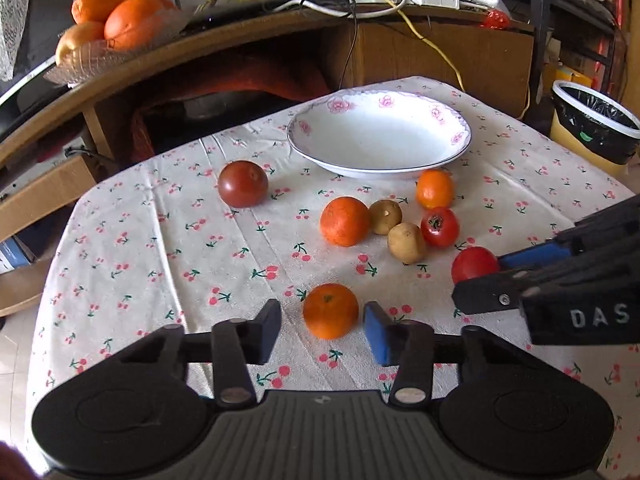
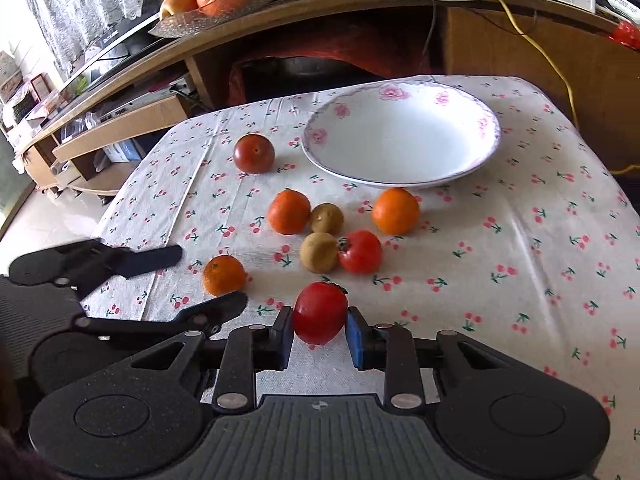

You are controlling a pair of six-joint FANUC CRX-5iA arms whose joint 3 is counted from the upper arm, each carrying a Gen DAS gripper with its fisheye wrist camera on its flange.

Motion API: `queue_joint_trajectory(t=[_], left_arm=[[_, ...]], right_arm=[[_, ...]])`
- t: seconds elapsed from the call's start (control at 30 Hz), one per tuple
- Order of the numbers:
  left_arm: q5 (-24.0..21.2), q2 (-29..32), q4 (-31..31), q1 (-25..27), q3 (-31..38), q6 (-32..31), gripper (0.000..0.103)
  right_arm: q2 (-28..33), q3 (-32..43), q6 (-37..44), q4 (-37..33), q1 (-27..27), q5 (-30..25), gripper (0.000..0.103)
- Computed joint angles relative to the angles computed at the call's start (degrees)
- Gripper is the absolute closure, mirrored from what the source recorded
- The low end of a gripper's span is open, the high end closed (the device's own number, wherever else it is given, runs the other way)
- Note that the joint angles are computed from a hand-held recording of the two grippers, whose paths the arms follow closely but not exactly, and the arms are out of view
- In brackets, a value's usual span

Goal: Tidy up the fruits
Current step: 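Grasp a red tomato with the right tool while the left tool grasps a tangerine, then carry both fruits over the white bowl and open both tools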

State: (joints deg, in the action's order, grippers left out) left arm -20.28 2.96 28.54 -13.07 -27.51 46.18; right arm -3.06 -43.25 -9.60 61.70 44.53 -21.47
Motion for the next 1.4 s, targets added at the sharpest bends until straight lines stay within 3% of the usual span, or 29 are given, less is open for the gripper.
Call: queue_joint_trajectory(t=[0.13, 0.2, 0.37, 0.7, 0.83, 1.0, 1.4], left_arm=[[-1.2, 0.8, 5.8, 0.5, -0.4, -3.3, 0.061], [-2.0, 0.8, 5.1, 0.6, 0.0, -2.8, 0.065], [-4.8, 0.8, 0.7, 0.8, 2.0, -0.7, 0.066], [-7.3, 3.6, 3.7, -0.2, 7.3, -4.0, 0.066], [-8.2, 6.0, 6.9, -0.3, 10.0, -5.3, 0.066], [-7.5, 9.5, 6.4, -1.4, 14.0, -4.9, 0.066], [-6.8, 15.8, 1.4, -3.0, 21.8, -0.5, 0.066]], right_arm=[[0.4, 0.9, 2.4, -2.9, 0.3, -0.9, 0.08], [0.8, 1.4, 3.4, -4.2, 0.3, -1.1, 0.08], [0.7, 1.6, 3.8, -4.8, 0.0, -0.6, 0.08], [-0.3, 1.5, 3.9, -4.3, -1.5, 1.0, 0.08], [-0.2, 2.5, 3.2, -2.3, -3.3, 1.2, 0.079], [1.1, 4.4, 4.7, -1.4, -6.0, 1.7, 0.079], [4.9, 5.5, 0.5, 7.7, -14.2, 7.4, 0.079]])
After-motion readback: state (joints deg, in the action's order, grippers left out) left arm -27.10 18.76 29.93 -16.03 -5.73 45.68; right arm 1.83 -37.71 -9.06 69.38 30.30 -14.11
